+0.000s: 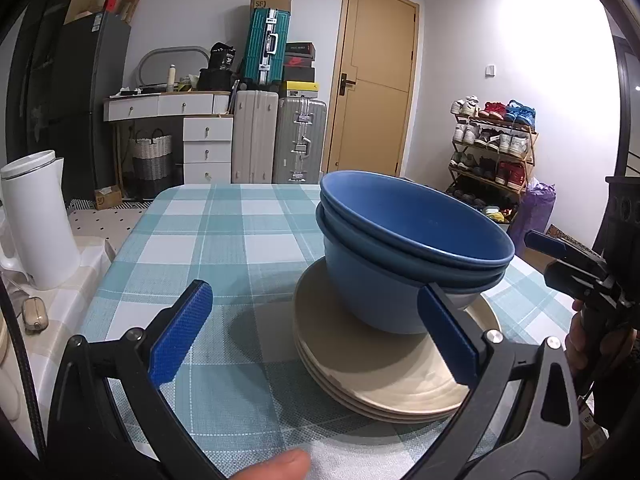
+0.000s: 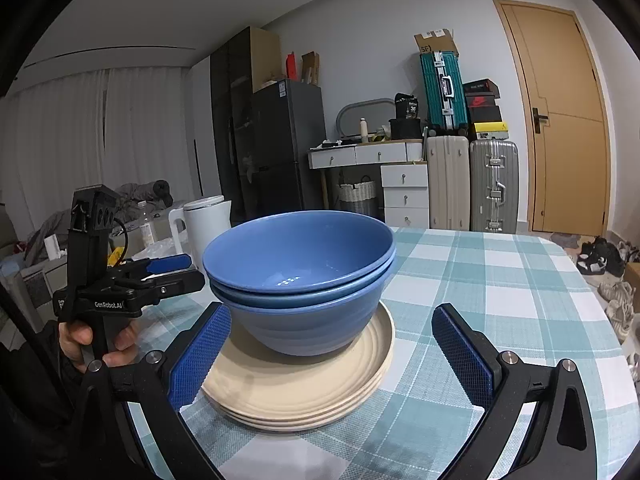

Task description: Organize plates and bowls

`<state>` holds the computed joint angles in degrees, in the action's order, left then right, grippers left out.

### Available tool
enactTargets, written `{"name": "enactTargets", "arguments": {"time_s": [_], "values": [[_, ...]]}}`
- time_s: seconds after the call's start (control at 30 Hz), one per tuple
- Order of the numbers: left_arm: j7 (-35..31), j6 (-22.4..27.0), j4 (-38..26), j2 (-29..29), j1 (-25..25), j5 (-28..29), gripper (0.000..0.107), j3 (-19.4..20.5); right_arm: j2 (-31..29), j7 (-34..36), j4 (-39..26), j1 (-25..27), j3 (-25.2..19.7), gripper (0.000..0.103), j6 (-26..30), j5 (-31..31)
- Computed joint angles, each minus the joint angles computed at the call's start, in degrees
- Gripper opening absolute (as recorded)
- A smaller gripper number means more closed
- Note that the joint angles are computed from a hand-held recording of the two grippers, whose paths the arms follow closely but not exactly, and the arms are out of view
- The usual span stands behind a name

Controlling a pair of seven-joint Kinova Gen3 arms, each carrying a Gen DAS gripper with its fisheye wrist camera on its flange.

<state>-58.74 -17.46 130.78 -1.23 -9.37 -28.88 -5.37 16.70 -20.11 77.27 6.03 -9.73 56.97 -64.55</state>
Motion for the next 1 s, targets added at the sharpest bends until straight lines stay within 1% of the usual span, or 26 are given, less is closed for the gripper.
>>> {"name": "enactTargets", "arguments": {"time_s": [0.37, 1.0], "values": [[-0.23, -0.09, 0.20, -0.12, -0.06, 0.30, 0.102, 0.06, -0.68, 2.02, 0.96, -0.47, -0.01, 0.102, -0.99, -0.27], [-0.17, -0.74, 0.31, 0.21, -0.19, 0.13, 0.102, -0.08, -0.64, 2.02, 0.99, -0.67, 0.18, 0.102, -1.00, -0.37]]}}
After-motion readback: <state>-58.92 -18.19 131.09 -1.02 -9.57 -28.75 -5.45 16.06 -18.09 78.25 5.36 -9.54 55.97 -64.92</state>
